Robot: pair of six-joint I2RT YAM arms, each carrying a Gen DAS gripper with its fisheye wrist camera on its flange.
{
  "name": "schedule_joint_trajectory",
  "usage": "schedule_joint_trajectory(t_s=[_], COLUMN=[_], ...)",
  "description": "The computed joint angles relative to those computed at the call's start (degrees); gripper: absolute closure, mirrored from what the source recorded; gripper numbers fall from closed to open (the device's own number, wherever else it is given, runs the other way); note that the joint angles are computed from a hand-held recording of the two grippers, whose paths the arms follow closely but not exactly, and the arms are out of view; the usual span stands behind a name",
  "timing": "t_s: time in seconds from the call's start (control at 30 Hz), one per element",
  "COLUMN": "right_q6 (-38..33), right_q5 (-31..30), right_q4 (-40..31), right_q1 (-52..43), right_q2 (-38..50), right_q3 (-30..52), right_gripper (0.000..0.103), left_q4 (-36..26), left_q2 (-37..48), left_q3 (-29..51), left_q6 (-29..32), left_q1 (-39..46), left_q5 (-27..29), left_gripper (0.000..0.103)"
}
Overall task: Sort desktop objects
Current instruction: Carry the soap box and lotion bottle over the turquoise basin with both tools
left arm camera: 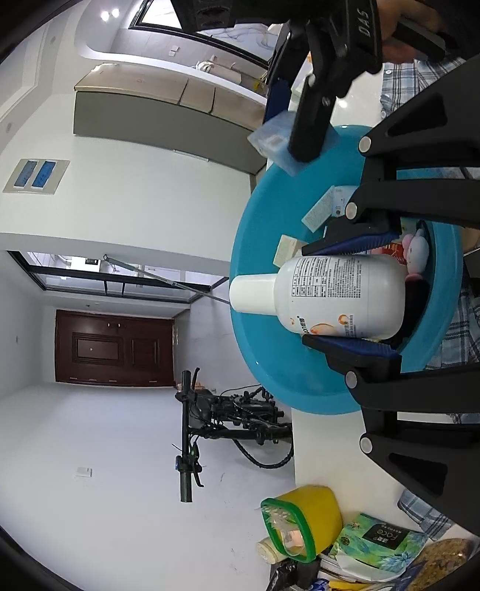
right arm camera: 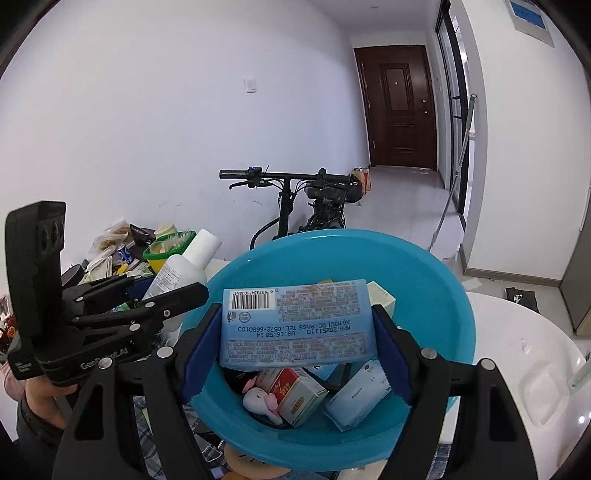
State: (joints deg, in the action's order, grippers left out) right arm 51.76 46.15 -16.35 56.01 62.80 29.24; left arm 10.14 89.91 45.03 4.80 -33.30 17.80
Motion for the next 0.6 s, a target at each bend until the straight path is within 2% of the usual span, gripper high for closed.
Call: schedule_joint_trajectory(t_s=[0.27, 0.43, 0.6], right_q6=[-0.03, -0.19, -0.50], right_q5=[-1.14, -1.16, -2.21], right_q4=[1.01, 1.10, 1.84], right_q1=[-1.50, -1.55, -2.36], right_q2=[-1.42, -0.68, 0.21], right_q3=[-1.60, -1.17, -1.28], right_gripper=[0.027, 0.027, 0.027], left_q4=[0.01, 1.20, 1.38], left_q2=[0.97, 3.21, 3.79], left_q3=[0.43, 0.91, 1.05], left_q6=[0.36, 1.18, 1.24], left_q1=[-0.20, -1.05, -1.04], left_q5=[-0.32, -2.90, -2.21], left_gripper=[0.061, 0.061, 0.061])
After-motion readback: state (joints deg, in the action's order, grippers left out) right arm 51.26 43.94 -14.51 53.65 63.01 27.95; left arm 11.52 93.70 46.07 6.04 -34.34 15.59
